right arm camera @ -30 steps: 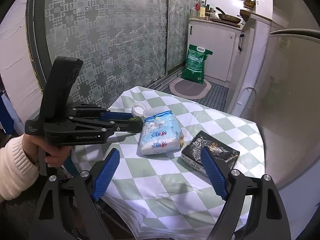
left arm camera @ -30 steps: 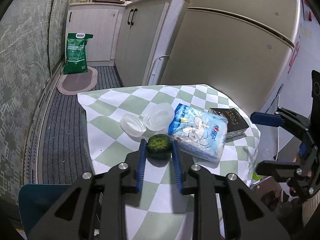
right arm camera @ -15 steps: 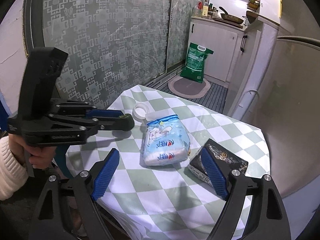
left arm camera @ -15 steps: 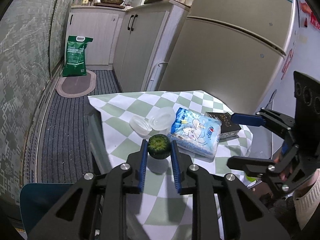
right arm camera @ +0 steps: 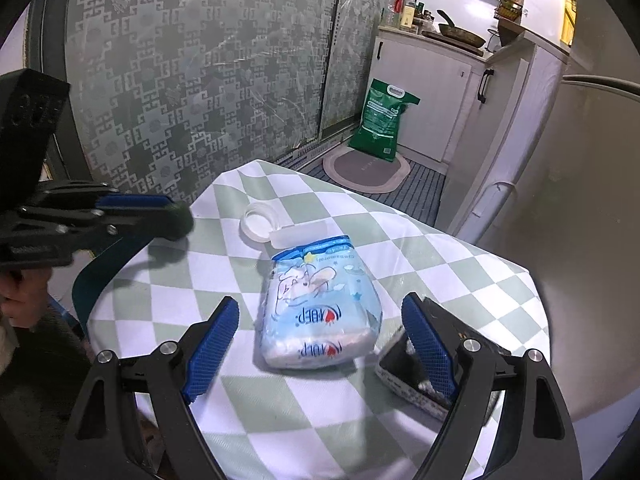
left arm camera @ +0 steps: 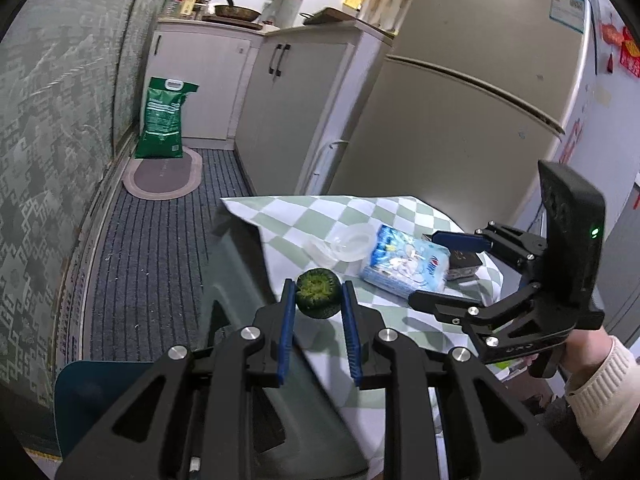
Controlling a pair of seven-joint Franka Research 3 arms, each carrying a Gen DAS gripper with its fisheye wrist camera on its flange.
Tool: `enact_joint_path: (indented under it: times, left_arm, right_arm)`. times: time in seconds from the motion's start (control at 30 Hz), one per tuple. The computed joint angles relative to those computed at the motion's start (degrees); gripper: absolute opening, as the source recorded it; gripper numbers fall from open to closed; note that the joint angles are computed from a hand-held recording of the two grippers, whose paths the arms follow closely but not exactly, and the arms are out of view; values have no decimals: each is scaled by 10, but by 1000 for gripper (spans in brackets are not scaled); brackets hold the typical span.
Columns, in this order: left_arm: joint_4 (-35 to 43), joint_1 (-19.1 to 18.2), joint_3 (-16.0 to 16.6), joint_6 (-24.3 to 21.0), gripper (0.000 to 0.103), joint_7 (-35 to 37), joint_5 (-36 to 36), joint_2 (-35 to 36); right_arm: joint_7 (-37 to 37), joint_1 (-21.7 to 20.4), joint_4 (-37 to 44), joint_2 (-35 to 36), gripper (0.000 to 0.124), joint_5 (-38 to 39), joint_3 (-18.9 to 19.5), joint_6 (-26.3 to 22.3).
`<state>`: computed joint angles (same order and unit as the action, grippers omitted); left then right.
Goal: Collect trash
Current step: 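Grasp the green ball with the left tool while the right tool grasps the snack bag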
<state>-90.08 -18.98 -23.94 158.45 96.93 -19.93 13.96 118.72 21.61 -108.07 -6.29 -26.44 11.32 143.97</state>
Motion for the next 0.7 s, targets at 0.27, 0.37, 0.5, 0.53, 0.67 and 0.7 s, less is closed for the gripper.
enact_joint_path:
  times: [0.27, 0.37, 0.5, 0.53, 0.67, 0.7]
  left_arm:
    - [-42, 23, -4, 24, 24, 46, -78, -33]
    - [-51, 24, 1, 26, 24, 55, -94, -41]
    - [-63, 21, 14, 28, 24, 46, -91, -48]
    - [-68, 21, 16, 30, 24, 46, -91, -52]
    - [-84, 17, 25, 42, 24, 33, -75, -60]
    - [-88, 15, 28, 44, 24, 26, -66, -63]
  right_arm:
    - [3, 11, 27, 29, 58, -42, -2, -25]
    - [10, 18, 39, 32, 52, -47, -5, -46]
    - [22, 22, 43, 20, 52, -47, -5, -68]
    - [27, 22, 41, 16, 52, -48, -5, -70]
    - [62, 13, 20, -17, 52, -54, 1, -58]
    - [68, 10, 16, -23, 52, -50, 3, -50]
